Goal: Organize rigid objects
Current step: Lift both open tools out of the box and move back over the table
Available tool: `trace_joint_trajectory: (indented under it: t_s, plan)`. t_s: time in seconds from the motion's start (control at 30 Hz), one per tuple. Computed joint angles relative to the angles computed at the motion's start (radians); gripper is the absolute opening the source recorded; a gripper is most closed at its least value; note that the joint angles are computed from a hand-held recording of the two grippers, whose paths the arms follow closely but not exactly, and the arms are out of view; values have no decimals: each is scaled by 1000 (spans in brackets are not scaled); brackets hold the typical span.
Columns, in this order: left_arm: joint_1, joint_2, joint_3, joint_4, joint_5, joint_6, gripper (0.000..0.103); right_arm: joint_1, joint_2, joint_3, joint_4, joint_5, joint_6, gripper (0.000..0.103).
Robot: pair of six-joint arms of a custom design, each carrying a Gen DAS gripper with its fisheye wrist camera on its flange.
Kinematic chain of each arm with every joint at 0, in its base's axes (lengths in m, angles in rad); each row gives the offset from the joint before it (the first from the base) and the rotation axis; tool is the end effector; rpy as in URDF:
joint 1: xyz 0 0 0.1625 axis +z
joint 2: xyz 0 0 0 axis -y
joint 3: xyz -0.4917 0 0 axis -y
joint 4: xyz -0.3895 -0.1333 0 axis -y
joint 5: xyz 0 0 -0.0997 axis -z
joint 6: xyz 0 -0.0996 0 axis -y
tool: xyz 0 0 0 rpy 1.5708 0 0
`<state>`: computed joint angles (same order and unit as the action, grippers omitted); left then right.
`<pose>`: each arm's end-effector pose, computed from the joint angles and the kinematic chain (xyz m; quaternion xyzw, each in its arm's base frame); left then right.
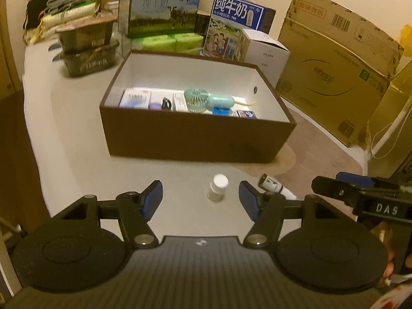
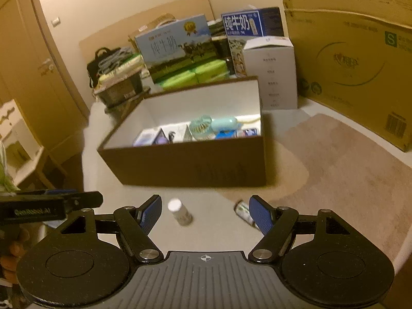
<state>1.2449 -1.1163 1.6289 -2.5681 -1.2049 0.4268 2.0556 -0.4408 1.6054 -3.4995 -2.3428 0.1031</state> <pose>-0.0599 -0.7048 0.3774 0.3102 0.9038 -0.2268 0.1883 0.3920 -0.6073 0.0319 0.0253 -0.8706 0.4318 0.2343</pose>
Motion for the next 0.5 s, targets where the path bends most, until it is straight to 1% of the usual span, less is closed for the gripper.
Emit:
trace_joint_trajectory:
  t_s: [0.03, 0.07, 0.17, 0.23, 0.43, 0.5]
  plan:
    - [-1, -5, 9, 0, 6, -3, 63, 1, 3, 10, -24, 3, -10, 75]
    - [-1, -9, 17, 4, 6, -3, 63, 2, 3, 18, -23, 0, -6, 75]
    - [-3, -21, 42, 0, 11, 7, 63, 9, 2, 33, 10, -27, 8, 75]
    - [-3, -27, 61, -12, 3, 22, 63, 10, 1, 48, 16, -31, 16, 75]
    - [-3, -36, 85, 48, -1, 23, 63, 8, -3, 92, 22, -35, 59, 75]
    - [-10, -31, 95, 63, 39, 36, 64, 9, -2, 101, 22, -42, 60, 75]
